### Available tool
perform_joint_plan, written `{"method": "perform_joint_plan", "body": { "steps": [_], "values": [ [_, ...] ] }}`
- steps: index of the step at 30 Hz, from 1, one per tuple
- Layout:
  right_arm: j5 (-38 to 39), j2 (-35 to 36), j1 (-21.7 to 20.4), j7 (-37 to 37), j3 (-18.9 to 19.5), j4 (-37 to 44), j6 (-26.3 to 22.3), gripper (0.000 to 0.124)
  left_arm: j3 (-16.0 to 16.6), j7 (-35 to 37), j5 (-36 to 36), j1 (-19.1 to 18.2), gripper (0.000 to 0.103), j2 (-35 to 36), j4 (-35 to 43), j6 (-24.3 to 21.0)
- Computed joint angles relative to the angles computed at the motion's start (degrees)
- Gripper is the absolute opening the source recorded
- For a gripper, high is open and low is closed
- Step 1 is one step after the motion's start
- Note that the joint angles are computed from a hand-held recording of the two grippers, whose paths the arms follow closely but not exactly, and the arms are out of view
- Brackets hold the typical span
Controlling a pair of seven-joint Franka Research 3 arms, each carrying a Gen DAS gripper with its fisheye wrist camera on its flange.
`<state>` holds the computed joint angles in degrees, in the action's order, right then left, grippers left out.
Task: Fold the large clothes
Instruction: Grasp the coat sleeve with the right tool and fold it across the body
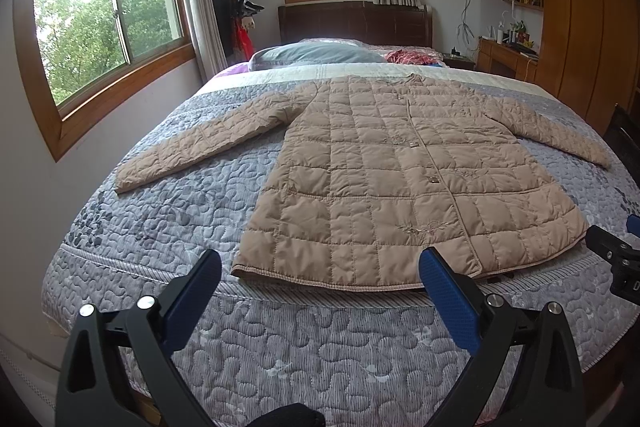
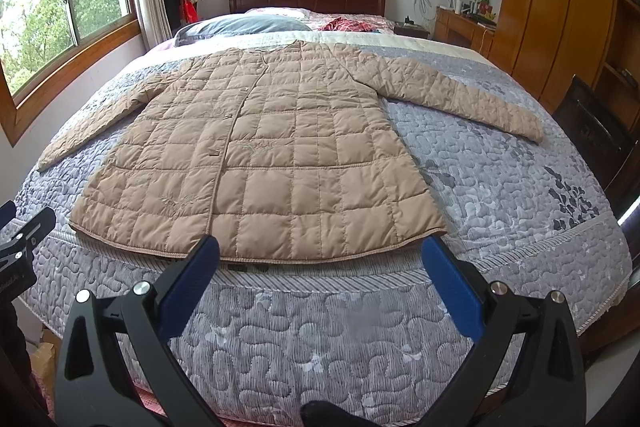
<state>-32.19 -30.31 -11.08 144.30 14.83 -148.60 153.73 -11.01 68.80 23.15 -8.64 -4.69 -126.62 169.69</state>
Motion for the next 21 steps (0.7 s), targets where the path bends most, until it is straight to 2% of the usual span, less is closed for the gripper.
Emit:
{"method": "perform_joint_plan", "body": {
  "steps": [5, 14, 16, 18, 21],
  "values": [
    [-0.2, 0.4, 0.0, -0.3, -0.3, 0.3, 0.2, 0.1, -0.2, -0.8, 1.0, 0.0, 0.099, 0.8, 1.1, -0.8],
    [-2.8, 3.5, -2.2, -1.3, -1.8, 3.0, 1.3, 0.1, -0.6, -3.8, 7.0, -0.6, 0.099, 4.8, 6.7, -3.4],
    [-2.6, 4.5, -2.1, -2.4, -3.2, 3.8, 1.7, 0.1, -0.7, -2.0, 5.7, -1.1, 0.099, 6.4, 8.6, -3.8],
    [-0.8, 6.7, -1.5, -5.5, -5.7, 5.4, 1.3, 0.1, -1.2, 3.5, 0.5, -1.4, 0.099, 8.5, 11.1, -3.5],
    [1.3, 10.0, -1.2, -10.6, -9.0, 8.3, 0.5, 0.1, -2.0, 8.8, -2.4, -2.3, 0.099, 13.5, 17.7, -5.4]
  ]
}}
